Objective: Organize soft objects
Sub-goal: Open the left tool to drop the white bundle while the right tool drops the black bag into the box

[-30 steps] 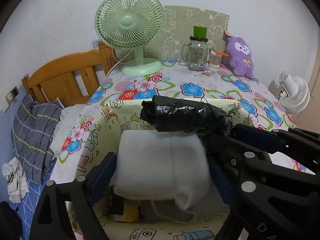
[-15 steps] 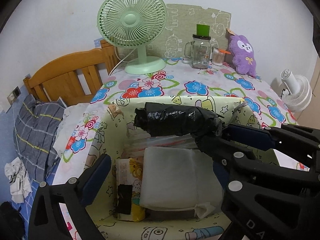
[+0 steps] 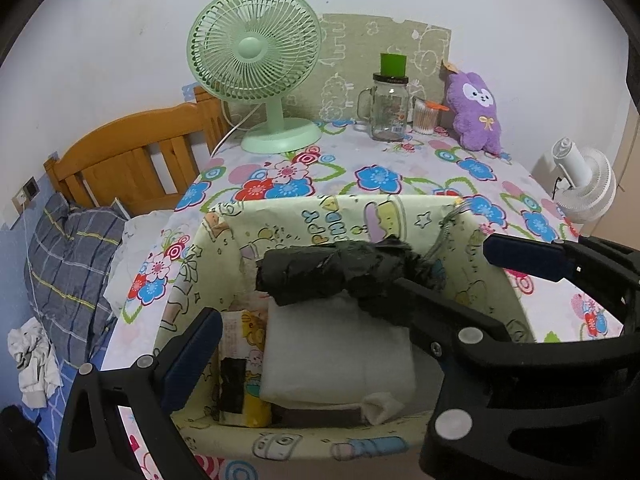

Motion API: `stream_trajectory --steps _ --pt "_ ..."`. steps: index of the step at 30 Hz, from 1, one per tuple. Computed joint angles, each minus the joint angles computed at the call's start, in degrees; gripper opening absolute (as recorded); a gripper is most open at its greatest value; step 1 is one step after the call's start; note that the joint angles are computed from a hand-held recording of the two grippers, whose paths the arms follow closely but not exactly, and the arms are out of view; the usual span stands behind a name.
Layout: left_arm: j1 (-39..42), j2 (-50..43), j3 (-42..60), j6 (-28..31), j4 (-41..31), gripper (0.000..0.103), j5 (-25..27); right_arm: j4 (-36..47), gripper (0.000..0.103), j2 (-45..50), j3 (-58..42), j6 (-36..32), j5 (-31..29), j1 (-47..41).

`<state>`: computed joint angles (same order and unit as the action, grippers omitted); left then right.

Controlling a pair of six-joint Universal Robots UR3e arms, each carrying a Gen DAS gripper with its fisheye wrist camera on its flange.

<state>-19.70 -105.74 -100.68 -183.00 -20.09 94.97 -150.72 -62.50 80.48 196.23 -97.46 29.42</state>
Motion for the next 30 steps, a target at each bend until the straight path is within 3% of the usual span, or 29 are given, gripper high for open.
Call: stream_trajectory --steps 4,14,30 --pt "-1.65 0.02 1.16 -0.87 -0.59 0.103 1.67 -1.00 0.086 -2.43 2.78 1.22 -2.66 0.25" --pt "-5.67 0.02 4.04 -2.25 -2.06 0.103 4.07 -4.22 0.091 -9.80 11.73 4.25 -3.97 -1.04" --pt "-12.32 0.58 7.81 -4.02 -2.13 0.103 7.51 -9.65 0.096 -22.19 24.39 7.44 -14.18 0.40"
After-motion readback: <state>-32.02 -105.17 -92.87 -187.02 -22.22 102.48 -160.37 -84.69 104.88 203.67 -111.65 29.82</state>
